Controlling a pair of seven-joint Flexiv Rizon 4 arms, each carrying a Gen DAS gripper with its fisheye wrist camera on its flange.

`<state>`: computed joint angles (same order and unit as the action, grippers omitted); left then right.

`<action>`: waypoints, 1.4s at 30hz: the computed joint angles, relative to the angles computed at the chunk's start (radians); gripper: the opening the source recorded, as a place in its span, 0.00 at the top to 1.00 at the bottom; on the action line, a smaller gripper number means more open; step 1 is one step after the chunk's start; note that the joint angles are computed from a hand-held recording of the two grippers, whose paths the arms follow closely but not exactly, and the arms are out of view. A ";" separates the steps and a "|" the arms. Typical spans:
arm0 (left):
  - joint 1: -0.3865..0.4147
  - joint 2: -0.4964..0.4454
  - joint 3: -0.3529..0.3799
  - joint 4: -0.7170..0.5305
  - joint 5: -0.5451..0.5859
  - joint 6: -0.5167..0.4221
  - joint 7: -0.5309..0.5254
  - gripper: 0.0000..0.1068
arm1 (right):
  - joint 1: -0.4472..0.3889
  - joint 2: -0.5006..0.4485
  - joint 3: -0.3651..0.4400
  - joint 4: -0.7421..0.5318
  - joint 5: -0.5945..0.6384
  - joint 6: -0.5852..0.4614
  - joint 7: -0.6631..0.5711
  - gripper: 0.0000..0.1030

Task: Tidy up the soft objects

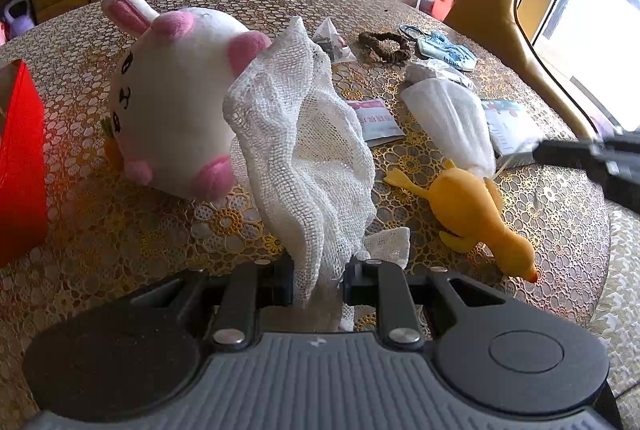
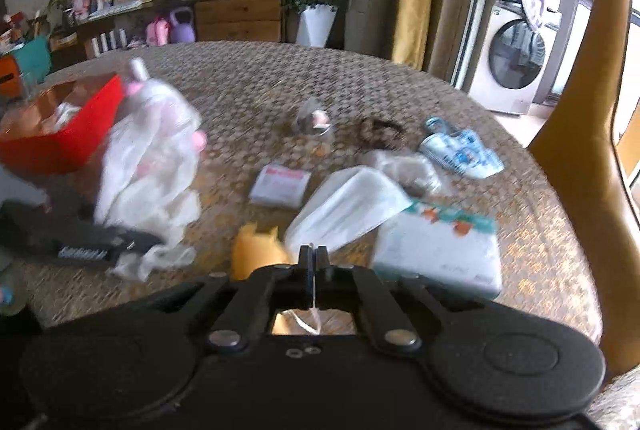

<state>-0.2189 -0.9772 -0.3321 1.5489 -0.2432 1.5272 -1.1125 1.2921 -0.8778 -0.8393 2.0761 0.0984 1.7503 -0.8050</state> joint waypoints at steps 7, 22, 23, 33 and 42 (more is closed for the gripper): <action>0.002 0.002 -0.001 0.000 -0.002 -0.006 -0.004 0.81 | -0.044 -0.059 -0.059 -0.057 -0.040 -0.104 0.044 0.99; -0.009 0.002 0.011 -0.002 0.002 -0.004 -0.006 0.81 | -0.054 0.112 0.066 0.141 -0.032 0.026 0.030 0.98; -0.011 0.002 0.013 -0.003 0.001 -0.004 -0.008 0.81 | -0.061 0.124 0.077 0.140 -0.023 0.043 0.013 0.98; -0.018 0.001 0.021 -0.009 0.003 -0.009 -0.016 0.81 | -0.122 0.115 0.177 0.024 0.018 0.084 -0.126 0.46; -0.009 0.000 0.011 -0.008 0.003 -0.010 -0.008 0.81 | -0.242 0.047 0.289 -0.110 -0.048 -0.004 -0.091 0.51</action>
<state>-0.2277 -0.9776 -0.3210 1.5405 -0.2399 1.5168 -1.1206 1.0497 -0.8312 -0.5498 1.9659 0.0501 1.7463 -0.8957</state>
